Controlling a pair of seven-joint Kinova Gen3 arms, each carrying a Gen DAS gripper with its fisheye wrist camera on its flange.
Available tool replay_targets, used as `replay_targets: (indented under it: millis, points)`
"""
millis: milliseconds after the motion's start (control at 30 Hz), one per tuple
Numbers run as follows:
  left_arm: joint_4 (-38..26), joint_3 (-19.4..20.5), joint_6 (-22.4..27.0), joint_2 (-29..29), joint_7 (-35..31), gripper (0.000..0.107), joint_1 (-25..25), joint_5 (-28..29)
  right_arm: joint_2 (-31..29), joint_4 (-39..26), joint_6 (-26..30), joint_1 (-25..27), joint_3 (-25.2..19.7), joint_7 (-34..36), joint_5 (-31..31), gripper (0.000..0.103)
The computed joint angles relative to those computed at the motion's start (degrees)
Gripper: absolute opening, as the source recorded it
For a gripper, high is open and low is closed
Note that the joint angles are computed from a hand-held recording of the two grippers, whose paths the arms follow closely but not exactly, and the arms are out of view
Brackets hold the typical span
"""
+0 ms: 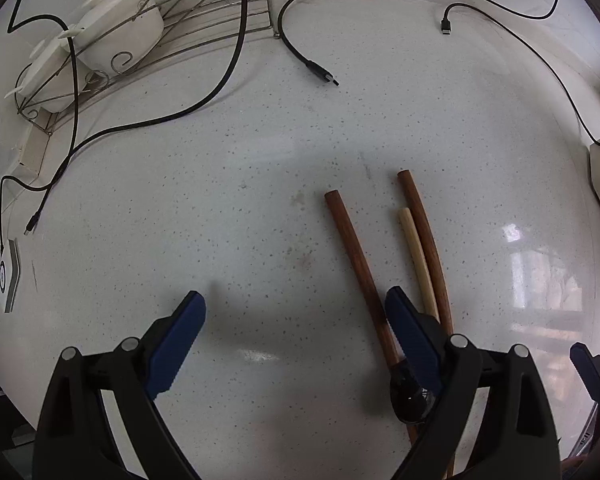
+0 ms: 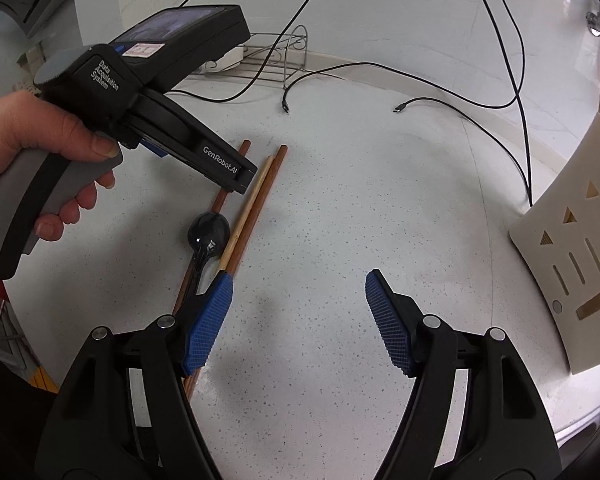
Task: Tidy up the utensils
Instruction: 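Position both open grippers over the dark brown chopsticks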
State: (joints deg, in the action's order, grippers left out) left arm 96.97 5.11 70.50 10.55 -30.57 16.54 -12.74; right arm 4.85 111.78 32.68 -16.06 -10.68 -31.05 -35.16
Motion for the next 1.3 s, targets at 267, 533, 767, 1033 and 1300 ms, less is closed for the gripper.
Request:
replay_targets:
  millis: [267,533,767,1033,1300]
  points:
    - [3.4,-0.2,-3.0,-2.6,-0.5,0.09,-1.7,1.8,0.9,1.3,-5.1,-3.6,-1.6,-5.5,7.8,0.066]
    - [5.9,-0.1,-5.8,-4.1,-1.1,0.09,-3.1,2.9,2.1,1.1,-5.4,-4.2,-2.3,-7.7,9.8,0.066]
    - [7.0,0.2,-6.4,-4.8,-2.2,0.09,-3.7,2.8,3.2,0.5,-6.0,-3.7,-3.0,-8.4,10.2,0.065]
    - [7.9,0.4,-6.7,-5.8,-2.0,0.088,-3.8,2.3,1.6,1.8,-7.8,-5.9,-2.6,-13.4,15.9,0.065]
    - [8.9,0.5,-6.2,-7.8,-2.5,0.071,-4.7,1.5,1.6,1.1,-6.9,-6.6,-2.4,-16.8,18.8,0.065]
